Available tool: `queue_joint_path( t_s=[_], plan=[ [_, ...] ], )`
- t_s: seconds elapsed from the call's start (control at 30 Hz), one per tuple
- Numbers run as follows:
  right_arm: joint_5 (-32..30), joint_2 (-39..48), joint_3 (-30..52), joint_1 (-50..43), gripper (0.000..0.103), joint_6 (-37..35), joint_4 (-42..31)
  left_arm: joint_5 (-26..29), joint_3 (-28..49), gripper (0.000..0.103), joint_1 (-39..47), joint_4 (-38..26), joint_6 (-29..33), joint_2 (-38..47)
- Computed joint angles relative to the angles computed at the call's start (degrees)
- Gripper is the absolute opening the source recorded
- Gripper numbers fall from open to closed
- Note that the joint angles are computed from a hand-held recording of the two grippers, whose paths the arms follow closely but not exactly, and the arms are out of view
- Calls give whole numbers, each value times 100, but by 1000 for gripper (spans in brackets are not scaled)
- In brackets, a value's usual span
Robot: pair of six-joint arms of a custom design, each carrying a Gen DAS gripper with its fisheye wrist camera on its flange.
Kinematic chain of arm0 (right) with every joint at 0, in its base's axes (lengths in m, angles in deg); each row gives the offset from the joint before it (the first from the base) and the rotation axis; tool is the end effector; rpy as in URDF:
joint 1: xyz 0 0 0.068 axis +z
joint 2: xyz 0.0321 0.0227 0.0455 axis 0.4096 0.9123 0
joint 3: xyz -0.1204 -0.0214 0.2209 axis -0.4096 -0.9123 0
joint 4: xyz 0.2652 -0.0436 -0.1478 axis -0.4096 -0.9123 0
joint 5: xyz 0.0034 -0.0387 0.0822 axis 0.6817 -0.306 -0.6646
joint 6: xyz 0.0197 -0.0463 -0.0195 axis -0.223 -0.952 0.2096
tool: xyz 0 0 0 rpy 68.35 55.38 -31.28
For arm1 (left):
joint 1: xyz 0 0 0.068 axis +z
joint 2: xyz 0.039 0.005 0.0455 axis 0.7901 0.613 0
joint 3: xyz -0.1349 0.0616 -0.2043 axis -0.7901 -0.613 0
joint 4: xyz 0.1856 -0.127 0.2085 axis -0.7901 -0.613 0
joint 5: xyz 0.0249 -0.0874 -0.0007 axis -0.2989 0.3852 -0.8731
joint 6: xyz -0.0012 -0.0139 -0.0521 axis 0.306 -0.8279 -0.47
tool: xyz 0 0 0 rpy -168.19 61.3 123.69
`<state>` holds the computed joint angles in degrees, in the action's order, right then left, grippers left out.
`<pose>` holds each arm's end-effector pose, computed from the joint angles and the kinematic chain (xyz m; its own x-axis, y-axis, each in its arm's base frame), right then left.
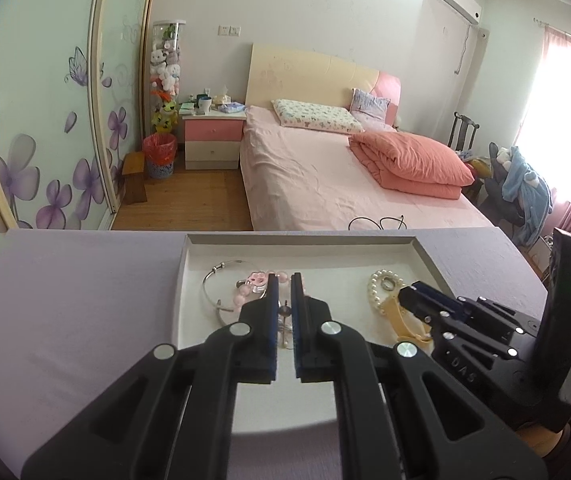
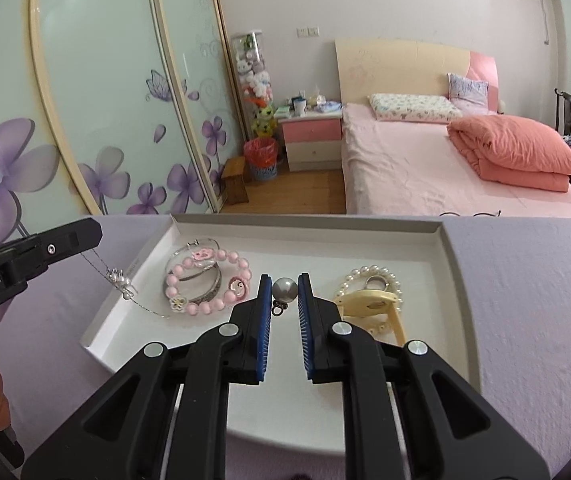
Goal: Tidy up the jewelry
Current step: 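Carry the pendant and earrings into the tray and release both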
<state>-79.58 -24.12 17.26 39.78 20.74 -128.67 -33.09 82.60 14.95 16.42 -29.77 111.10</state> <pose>0.2063 0.0613 0.2658 -0.6392 -0.0661 -0.7662 -0.2762 0.9496 0.1485 0.2019 -0.1400 0.3195 -0.6485 -0.0638 -0.7586 0.1054 0.9794 -0.1724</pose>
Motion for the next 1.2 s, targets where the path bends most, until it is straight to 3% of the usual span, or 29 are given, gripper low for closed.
queue_joint_path(
  t_s=[0.2, 0.27, 0.33, 0.93, 1.03, 1.1, 1.2],
  plan=[
    [-111, 85, -36, -57, 16, 22, 5, 210, -39, 6, 142, 260, 97, 301],
    [-130, 23, -51, -118, 23, 10, -30, 247, -53, 6, 154, 315, 89, 352],
    [-157, -86, -82, -212, 37, 5, -66, 248, -91, 6, 135, 338, 70, 350],
    [-301, -443, -169, -517, 40, -116, -342, 464, -256, 7, 310, 408, 7, 371],
    [-311, -559, -174, -558, 40, -141, -451, 480, -344, 14, 347, 377, -82, 262],
    [-319, -709, -207, -583, 40, -134, -549, 443, -362, 27, 361, 331, -117, 195],
    [-422, -922, -234, -726, 40, -196, -712, 382, -411, 29, 341, 215, -186, 2]
  ],
)
